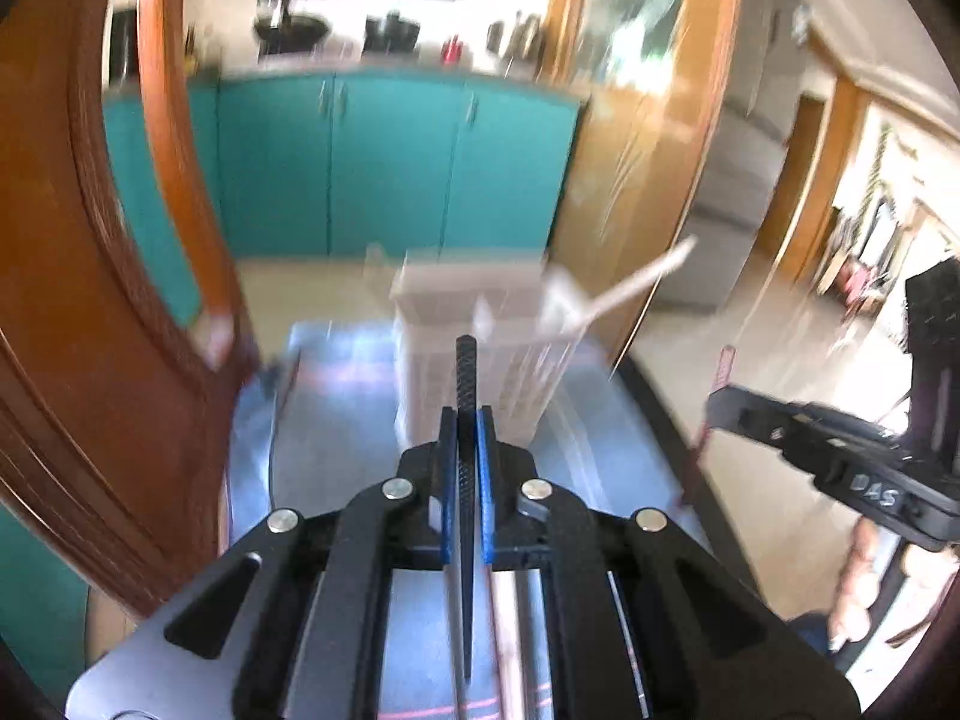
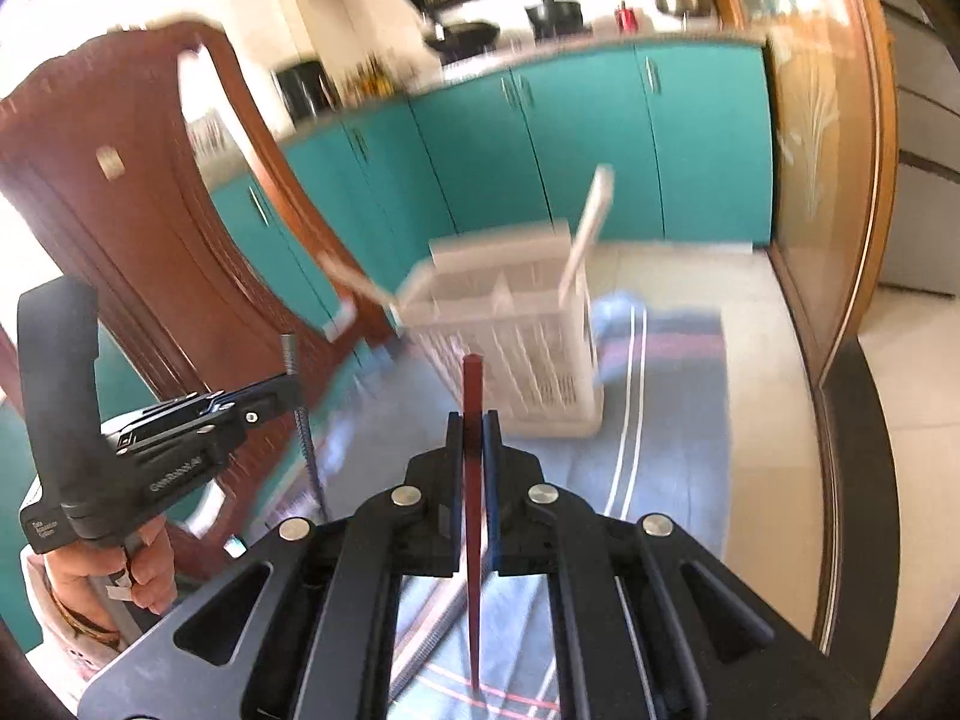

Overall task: Organize utensils
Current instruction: 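Lift both chopsticks and drop them into the white caddy, then lower both grippers back toward the remaining chopsticks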

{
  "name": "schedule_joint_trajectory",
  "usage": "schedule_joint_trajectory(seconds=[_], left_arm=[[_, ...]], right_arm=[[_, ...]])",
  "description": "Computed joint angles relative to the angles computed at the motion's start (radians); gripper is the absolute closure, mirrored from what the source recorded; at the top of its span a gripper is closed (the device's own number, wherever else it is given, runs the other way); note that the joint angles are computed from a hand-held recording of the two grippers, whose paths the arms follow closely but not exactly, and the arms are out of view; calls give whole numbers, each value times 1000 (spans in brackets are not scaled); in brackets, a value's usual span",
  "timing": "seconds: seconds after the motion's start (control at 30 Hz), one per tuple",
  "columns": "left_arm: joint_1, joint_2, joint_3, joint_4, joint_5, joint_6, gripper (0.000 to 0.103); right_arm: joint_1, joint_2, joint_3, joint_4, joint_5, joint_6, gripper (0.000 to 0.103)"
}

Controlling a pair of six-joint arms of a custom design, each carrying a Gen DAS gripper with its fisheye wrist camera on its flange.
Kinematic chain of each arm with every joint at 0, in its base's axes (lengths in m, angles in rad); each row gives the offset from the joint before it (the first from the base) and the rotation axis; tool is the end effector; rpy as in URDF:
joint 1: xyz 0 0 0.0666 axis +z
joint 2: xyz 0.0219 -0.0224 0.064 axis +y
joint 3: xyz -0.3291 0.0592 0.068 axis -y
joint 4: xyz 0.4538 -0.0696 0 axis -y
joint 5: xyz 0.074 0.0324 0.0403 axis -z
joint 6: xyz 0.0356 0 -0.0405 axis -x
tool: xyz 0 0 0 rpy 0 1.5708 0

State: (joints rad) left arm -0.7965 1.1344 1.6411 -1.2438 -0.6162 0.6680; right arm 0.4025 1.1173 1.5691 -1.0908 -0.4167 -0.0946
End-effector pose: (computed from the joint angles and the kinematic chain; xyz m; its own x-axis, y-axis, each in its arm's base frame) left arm 0.3063 -0.2843 0.6084 -0.5450 -0.1657 -0.8219 -0.0680 0.9858 -0.1537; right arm 0.3925 0.1823 0.5906 -0.6084 -0.1651 -0.7763 -0.6024 0.7330 0.3161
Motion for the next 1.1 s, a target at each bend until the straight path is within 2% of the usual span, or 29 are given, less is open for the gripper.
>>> schedule_joint_trajectory(seconds=[0.1, 0.27, 0.33, 0.4, 0.43, 0.5, 0.57, 0.67, 0.93, 1.0, 1.07, 1.1], left_arm=[[-4, 4, 74, 89, -64, -90, 96], [52, 56, 188, 252, -113, -196, 96], [86, 71, 198, 293, -129, -197, 96], [121, 73, 180, 320, -132, -176, 96], [138, 75, 176, 316, -126, -153, 96], [184, 84, 169, 314, -58, -89, 96], [204, 92, 158, 330, -33, -81, 96], [208, 129, 167, 302, -87, -87, 96], [190, 162, 160, 242, -90, -78, 96], [182, 162, 157, 236, -90, -75, 96], [169, 150, 144, 242, -102, -84, 90], [163, 144, 138, 247, -112, -91, 85]], right_arm=[[-19, 3, 62, 58, -21, -41, 96], [-28, 79, 217, 211, 33, -149, 96], [-16, 119, 268, 262, 115, -175, 96], [-13, 140, 276, 317, 164, -207, 96], [-8, 153, 274, 343, 181, -223, 96], [0, 176, 270, 355, 208, -232, 96], [14, 204, 281, 337, 250, -216, 96], [29, 223, 275, 323, 289, -184, 96], [41, 209, 220, 283, 303, -129, 96], [40, 187, 195, 286, 316, -121, 90], [32, 161, 171, 290, 319, -118, 67], [28, 143, 155, 298, 318, -123, 61]])
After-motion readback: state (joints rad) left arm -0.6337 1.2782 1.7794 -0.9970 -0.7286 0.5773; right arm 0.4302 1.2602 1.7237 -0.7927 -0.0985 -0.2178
